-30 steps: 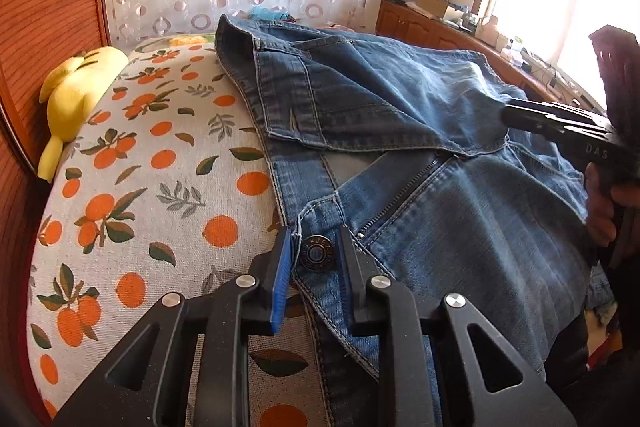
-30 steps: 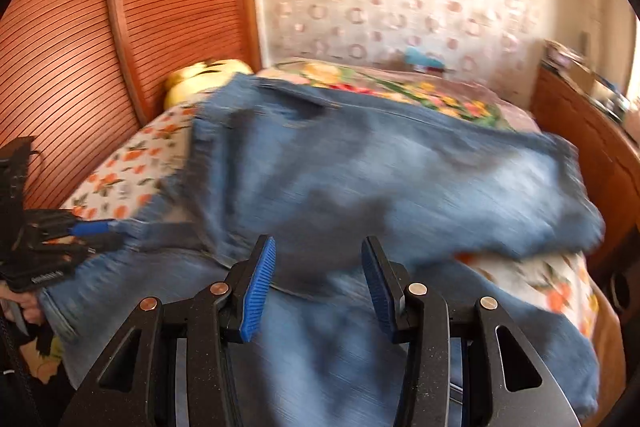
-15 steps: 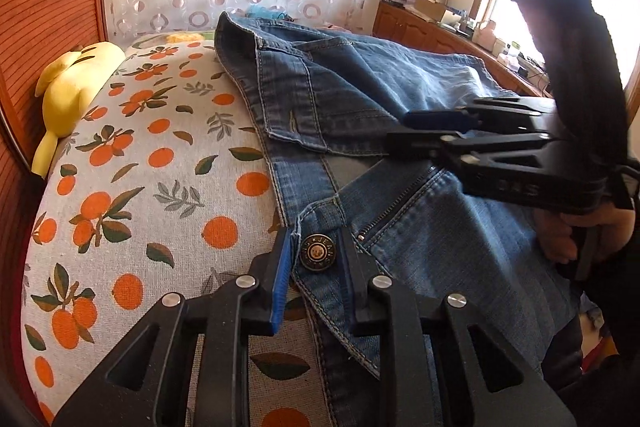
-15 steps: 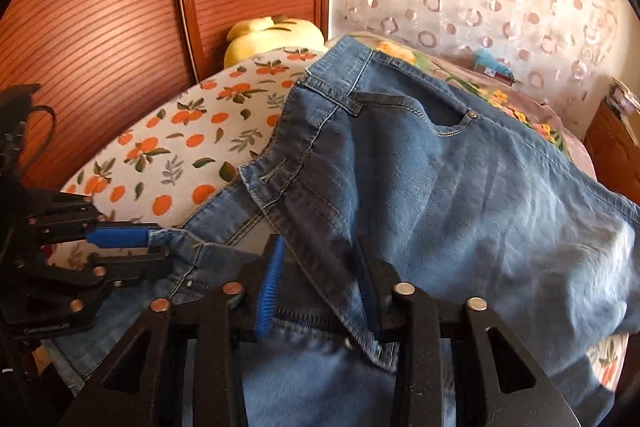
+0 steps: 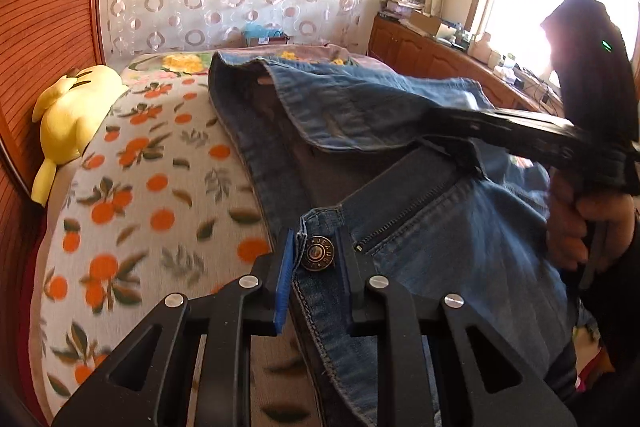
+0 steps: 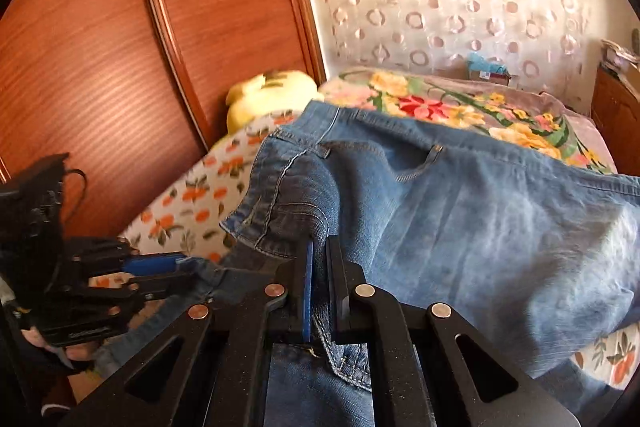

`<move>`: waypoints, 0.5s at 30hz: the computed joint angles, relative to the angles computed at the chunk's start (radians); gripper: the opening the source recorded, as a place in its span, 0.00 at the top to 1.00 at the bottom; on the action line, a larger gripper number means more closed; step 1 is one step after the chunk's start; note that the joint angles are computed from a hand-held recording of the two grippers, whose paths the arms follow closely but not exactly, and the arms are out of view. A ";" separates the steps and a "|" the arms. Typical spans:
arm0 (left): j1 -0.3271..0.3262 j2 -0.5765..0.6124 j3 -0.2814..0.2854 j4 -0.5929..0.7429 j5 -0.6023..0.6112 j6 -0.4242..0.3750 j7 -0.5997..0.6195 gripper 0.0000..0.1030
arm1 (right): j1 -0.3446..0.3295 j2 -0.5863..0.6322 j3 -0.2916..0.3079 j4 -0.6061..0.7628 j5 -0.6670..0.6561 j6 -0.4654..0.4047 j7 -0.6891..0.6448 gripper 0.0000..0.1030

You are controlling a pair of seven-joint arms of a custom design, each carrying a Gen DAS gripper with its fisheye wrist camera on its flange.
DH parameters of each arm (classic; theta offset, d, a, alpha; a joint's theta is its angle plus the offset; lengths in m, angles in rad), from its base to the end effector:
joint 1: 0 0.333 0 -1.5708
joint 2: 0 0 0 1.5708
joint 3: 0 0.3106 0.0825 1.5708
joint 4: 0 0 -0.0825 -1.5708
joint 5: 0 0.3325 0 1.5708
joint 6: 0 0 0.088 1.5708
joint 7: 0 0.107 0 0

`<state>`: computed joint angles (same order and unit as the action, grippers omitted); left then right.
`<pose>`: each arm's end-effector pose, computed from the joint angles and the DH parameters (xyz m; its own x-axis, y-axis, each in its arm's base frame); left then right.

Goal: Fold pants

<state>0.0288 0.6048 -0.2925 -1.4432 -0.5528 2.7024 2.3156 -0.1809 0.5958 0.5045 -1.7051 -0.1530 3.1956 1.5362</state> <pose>0.6997 -0.1159 0.4362 -0.5098 -0.8452 0.1604 -0.6482 0.2548 -0.7176 0.6609 0.1555 0.4258 0.3525 -0.9275 -0.1247 -0.5590 -0.1018 -0.8229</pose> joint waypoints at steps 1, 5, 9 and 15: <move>-0.010 0.017 0.009 0.030 0.013 -0.010 -0.016 0.80 | -0.030 0.008 0.037 -0.003 0.006 0.010 -0.006 0.95; -0.063 0.128 0.057 0.221 0.100 -0.078 -0.126 0.80 | -0.136 0.046 0.168 -0.019 -0.013 0.028 -0.024 0.95; -0.103 0.245 0.095 0.416 0.198 -0.160 -0.236 0.93 | -0.112 0.050 0.137 -0.010 -0.037 0.007 -0.011 0.95; -0.089 0.253 0.088 0.423 0.258 -0.151 -0.280 0.93 | 0.096 0.032 -0.098 0.083 -0.014 -0.152 0.013 0.94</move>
